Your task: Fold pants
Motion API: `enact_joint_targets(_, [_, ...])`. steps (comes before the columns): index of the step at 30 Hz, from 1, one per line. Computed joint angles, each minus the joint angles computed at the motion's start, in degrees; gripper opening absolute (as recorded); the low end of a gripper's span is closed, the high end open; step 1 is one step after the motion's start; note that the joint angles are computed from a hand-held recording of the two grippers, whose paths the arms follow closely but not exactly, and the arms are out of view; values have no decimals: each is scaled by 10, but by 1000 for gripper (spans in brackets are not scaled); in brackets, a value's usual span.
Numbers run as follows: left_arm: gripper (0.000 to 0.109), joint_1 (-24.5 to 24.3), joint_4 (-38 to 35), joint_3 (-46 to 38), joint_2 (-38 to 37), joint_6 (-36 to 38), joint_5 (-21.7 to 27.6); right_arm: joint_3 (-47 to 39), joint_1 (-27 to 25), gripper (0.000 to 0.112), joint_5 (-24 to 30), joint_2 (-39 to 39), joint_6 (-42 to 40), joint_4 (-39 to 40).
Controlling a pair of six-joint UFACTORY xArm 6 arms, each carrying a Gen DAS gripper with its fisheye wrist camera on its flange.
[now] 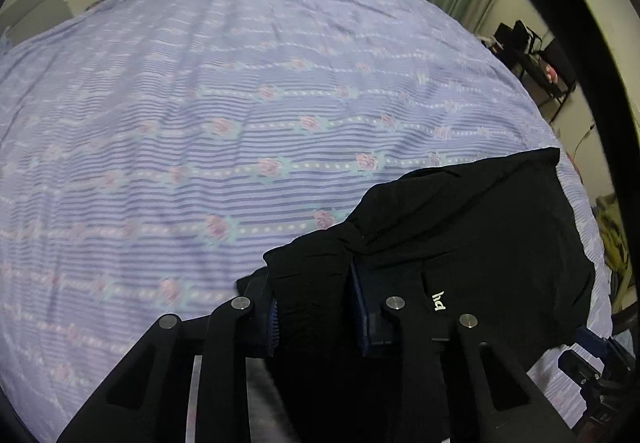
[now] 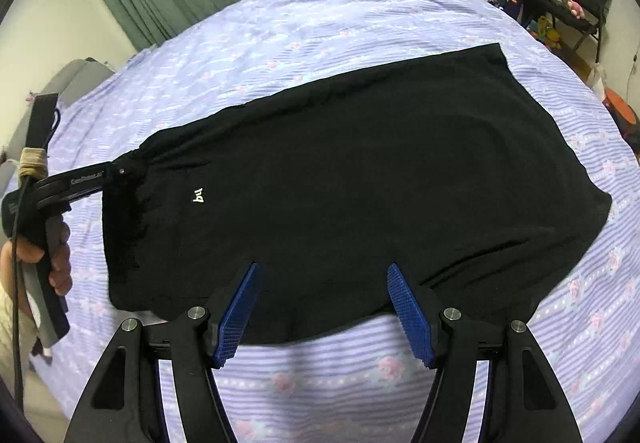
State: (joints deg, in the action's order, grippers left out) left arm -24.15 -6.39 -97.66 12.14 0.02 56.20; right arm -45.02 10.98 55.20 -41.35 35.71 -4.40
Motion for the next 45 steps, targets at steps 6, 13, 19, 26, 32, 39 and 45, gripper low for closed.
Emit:
enact_joint_targets(6, [32, -3, 68, -43, 54, 12, 40, -9, 32, 67, 16, 12, 3, -38])
enact_joint_targets(13, [84, -29, 177, 16, -34, -98, -38, 3, 18, 67, 26, -22, 6, -45])
enact_joint_targets(19, [90, -55, 133, 130, -165, -91, -15, 37, -35, 67, 42, -105, -12, -25])
enact_joint_targets(26, [87, -110, 87, 253, -245, -120, 14, 85, -119, 63, 85, -176, -93, 0])
enact_joint_targets(32, [77, -94, 2, 315, -253, -205, -22, 121, -173, 50, 52, -167, -178, 50])
enact_joint_targets(39, [77, -69, -66, 356, -227, -295, -99, 139, -134, 50, 17, -134, -206, 23])
enact_joint_targets(45, [63, -71, 2, 324, -205, -372, -119, 137, -128, 33, -2, -119, -212, 4])
